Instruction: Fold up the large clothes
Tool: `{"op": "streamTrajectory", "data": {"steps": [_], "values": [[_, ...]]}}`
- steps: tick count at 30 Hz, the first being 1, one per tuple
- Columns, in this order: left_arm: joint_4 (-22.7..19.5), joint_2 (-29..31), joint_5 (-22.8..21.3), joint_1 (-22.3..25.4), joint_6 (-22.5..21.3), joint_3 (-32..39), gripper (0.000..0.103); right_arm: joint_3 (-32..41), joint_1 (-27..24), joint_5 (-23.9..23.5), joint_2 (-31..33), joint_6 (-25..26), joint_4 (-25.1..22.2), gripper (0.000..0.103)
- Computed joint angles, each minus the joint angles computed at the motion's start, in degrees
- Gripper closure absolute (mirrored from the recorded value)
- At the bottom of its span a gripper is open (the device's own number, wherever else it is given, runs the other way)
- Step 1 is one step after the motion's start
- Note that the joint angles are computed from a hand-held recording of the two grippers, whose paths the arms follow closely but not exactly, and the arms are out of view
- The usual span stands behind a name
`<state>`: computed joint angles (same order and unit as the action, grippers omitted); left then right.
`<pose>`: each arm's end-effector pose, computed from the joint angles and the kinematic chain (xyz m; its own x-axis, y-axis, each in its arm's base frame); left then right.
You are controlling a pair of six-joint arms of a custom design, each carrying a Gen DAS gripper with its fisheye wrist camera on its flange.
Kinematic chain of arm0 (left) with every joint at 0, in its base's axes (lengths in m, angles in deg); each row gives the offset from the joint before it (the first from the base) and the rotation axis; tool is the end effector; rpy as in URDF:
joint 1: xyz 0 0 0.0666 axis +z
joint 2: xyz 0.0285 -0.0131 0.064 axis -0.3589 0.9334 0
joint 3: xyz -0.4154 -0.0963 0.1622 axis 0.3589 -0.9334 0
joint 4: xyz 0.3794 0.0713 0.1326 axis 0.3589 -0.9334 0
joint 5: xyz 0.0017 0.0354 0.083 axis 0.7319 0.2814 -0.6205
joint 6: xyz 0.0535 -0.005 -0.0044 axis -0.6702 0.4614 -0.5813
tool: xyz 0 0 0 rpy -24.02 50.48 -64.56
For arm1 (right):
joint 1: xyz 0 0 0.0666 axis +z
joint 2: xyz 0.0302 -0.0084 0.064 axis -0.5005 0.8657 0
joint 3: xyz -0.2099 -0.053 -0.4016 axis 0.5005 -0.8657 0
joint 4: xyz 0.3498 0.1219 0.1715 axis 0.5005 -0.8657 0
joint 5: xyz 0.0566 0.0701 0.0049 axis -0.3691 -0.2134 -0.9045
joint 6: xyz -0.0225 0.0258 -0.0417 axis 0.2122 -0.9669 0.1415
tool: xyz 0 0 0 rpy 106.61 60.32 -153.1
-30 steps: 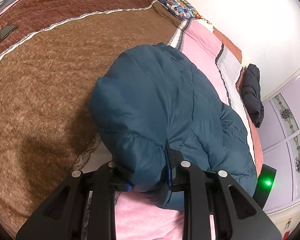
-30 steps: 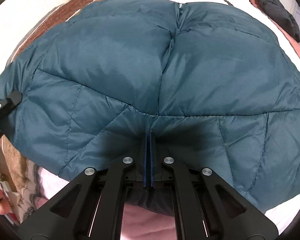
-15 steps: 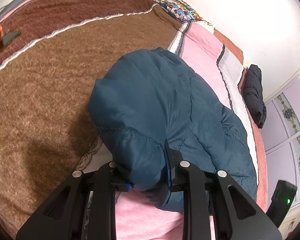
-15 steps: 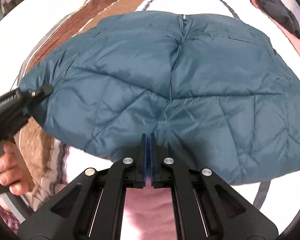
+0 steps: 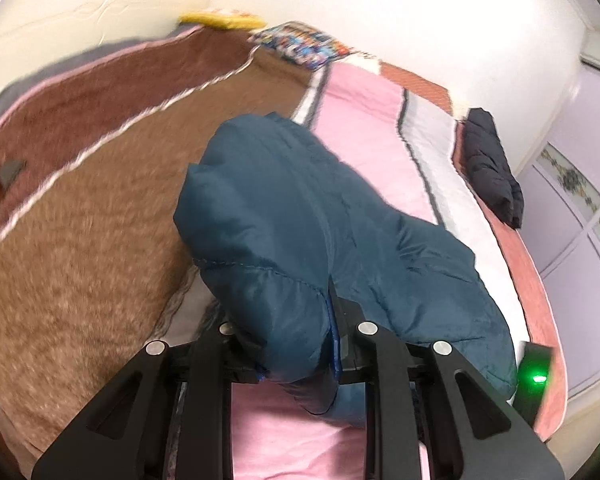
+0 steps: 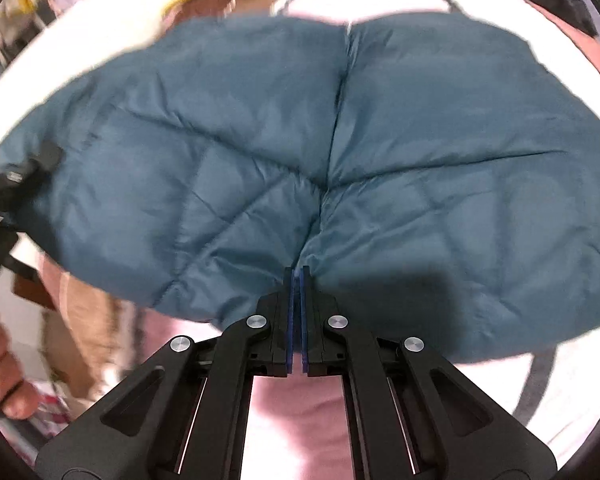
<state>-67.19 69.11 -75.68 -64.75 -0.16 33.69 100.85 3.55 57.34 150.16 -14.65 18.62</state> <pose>0.3561 -0.3138 0.3904 -0.5692 -0.4414 -0.6936 -0.3111 0.8966 -0.3153 0.3545 0.2447 0.3284 -0.8648 -0.1877 -0.4658 -0.3809 0.8497 0.3647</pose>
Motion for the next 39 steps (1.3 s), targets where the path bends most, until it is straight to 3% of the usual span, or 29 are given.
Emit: {"op": "streamTrajectory", "data": {"steps": [5,7,9,12,15,16,20,22,26,30,35,39], "values": [[-3.57,3.2,-4.99,-3.09,-5.85,6.14,0.081,-4.17,-7.29,1.68,-5.84,-1.82,2.71,0.099],[-4.57,4.7,-6.7,-4.39,-8.07,8.58,0.082,-4.25,-10.58,2.74,-4.5,-2.53,2.09,0.099],[-5.0,6.49,-7.98,-5.79,-10.69,11.45,0.082,-4.1,-12.17,-0.8,-2.39,-3.27,2.39,0.099],[-5.78,9.18,-8.41,-7.05,-13.5,15.67,0.082,-3.08,-12.02,-1.47,0.36,-1.21,2.23,0.099],[-6.63,12.53,-8.18,-8.31,-17.03,20.4,0.082,-2.92,-14.38,-7.4,-0.09,-0.72,2.04,0.099],[-6.93,13.82,-8.0,-8.77,-18.49,22.13,0.082,-4.28,-16.18,-10.77,-1.86,-1.86,4.25,0.099],[-8.13,18.56,-7.39,-10.31,-23.16,27.87,0.082,-8.32,-23.97,-13.26,-6.65,-4.92,8.76,0.099],[-8.82,21.3,-6.2,-10.96,-25.04,30.87,0.082,-8.11,-27.6,-15.72,-3.64,-5.66,7.0,0.099],[-9.74,25.56,-4.08,-11.65,-28.06,34.82,0.082,-7.29,-30.27,-23.97,1.34,-5.56,6.41,0.099],[-11.89,29.97,-3.06,-12.5,-30.13,38.89,0.082,-9.85,-34.56,-33.96,0.37,-11.62,10.73,0.099],[-13.97,33.82,-2.93,-13.43,-32.97,41.82,0.082,-12.1,-39.78,-38.98,0.97,-14.67,12.83,0.099],[-15.42,35.49,-3.65,-14.12,-34.61,42.6,0.082,-12.45,-40.18,-38.77,1.11,-14.66,13.45,0.098]]}}
